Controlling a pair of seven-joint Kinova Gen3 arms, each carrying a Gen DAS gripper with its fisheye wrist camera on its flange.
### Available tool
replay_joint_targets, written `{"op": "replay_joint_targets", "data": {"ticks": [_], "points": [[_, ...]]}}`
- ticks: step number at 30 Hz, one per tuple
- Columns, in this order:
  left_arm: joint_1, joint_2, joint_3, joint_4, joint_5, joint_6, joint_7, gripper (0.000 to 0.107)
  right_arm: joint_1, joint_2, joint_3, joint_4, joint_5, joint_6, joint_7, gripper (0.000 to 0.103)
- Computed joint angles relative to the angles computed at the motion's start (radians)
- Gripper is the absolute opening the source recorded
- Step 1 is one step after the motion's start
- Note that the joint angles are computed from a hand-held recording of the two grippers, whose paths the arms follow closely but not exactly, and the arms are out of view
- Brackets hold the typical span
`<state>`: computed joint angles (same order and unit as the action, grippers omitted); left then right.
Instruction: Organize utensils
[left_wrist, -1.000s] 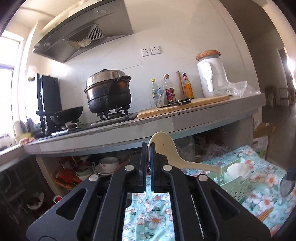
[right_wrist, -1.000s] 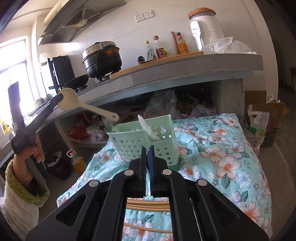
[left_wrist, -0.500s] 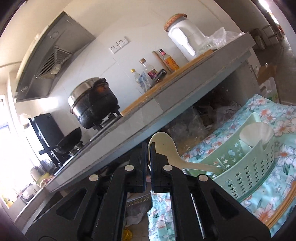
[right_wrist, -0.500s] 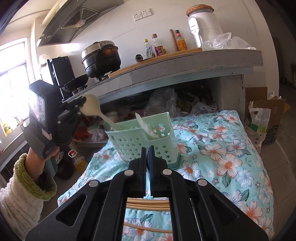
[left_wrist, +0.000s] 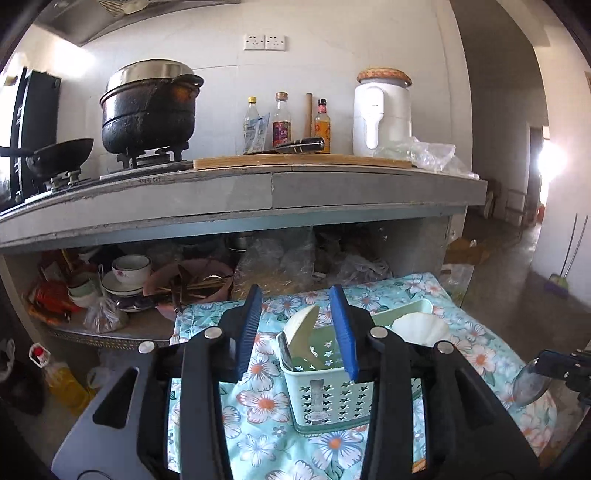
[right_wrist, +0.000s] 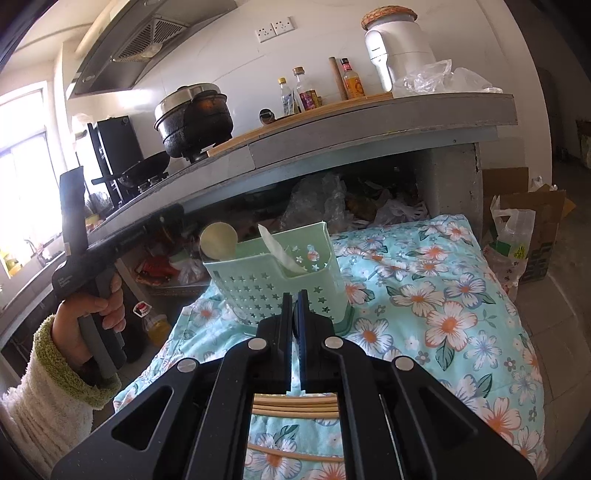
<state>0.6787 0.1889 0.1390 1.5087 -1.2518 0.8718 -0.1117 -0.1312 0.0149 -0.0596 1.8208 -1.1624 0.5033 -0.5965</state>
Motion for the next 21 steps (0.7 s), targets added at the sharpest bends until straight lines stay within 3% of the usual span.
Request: {"op": "replay_joint_targets", "data": {"ticks": [10,17,21], "points": [[-0.014,-0.101,0.071,0.212,-0.062,0.003,0.296,0.038,0.075,0.039,0.030,-0.090,-0.139,0.183,0.079,0.003],[-0.041,-0.143,0.125,0.314,-0.039,0.004,0.402,0.038,0.150,0.113,0.020,-0.232,-0.297,0.344,0.151,0.003],[-0.051,-0.163,0.147,0.367,-0.042,0.001,0.463,0.038,0.187,0.195,-0.008,-0.350,-0.364,0.439,0.133,0.003]]}}
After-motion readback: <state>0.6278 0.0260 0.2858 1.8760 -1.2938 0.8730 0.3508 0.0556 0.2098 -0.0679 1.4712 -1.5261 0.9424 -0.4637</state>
